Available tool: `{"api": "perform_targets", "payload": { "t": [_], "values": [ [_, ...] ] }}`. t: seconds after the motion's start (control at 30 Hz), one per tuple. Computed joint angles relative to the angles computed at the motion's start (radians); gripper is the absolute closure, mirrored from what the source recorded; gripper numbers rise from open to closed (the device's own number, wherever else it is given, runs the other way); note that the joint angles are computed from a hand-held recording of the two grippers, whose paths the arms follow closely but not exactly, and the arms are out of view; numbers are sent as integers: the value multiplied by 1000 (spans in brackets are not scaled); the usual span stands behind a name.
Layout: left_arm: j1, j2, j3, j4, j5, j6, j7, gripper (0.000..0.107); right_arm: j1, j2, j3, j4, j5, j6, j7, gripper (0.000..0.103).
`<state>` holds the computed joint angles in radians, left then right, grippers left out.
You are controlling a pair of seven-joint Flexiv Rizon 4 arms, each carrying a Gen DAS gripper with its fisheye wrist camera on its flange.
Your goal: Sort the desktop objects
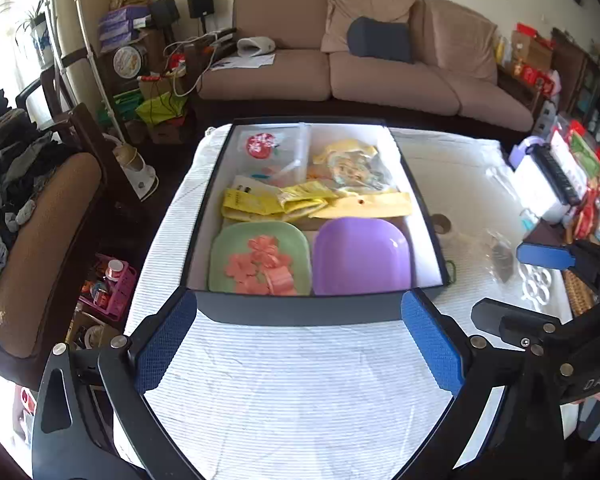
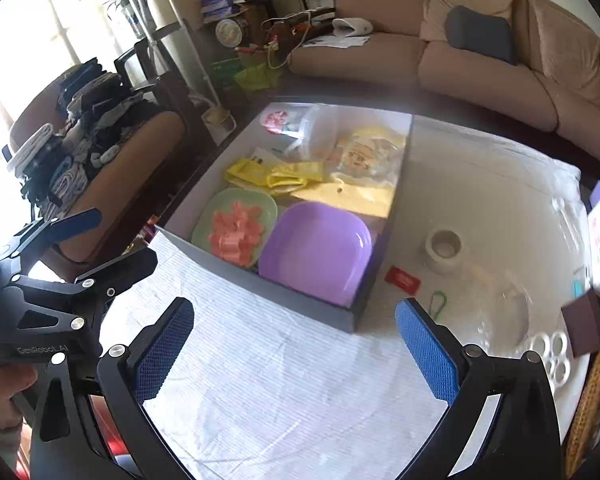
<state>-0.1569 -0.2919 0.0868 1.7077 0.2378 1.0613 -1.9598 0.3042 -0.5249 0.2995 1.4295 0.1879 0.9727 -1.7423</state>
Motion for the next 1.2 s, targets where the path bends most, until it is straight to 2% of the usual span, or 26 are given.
{"api": "perform_targets", "payload": {
  "t": [0.27,0.4,0.5,0.57,0.7,0.83,0.9,1.0,1.13,1.2],
  "values": [
    [-66,-28,-27,58,9,57,-80,4,-86,93,1,233,93,157,20,0],
    [-101,-63,-40,114,-11,196,-107,4,-114,116,-14,362,108,303,41,0],
    [-154,-118,-26,122,-15,247,-144,4,-141,111,-12,440,114,403,75,0],
    [-189,-157,-10,105,-16,239,-152,4,-142,102,-33,483,82,445,113,0],
    [-256,-221,43,66,-4,252,-208,4,-70,89,-146,578,-38,553,212,0],
    [-310,-272,101,11,22,227,-259,4,-69,60,-172,607,-96,608,255,0],
    [-316,-293,109,-10,30,213,-267,4,-35,48,-219,617,-136,625,290,0],
    [-331,-327,131,-49,53,187,-282,4,-26,27,-236,614,-178,639,329,0],
    [-307,-357,106,-64,33,158,-281,4,-14,4,-257,615,-236,653,372,0],
    [-296,-370,92,-66,18,149,-276,4,11,-2,-294,620,-263,652,408,0]
  ]
}}
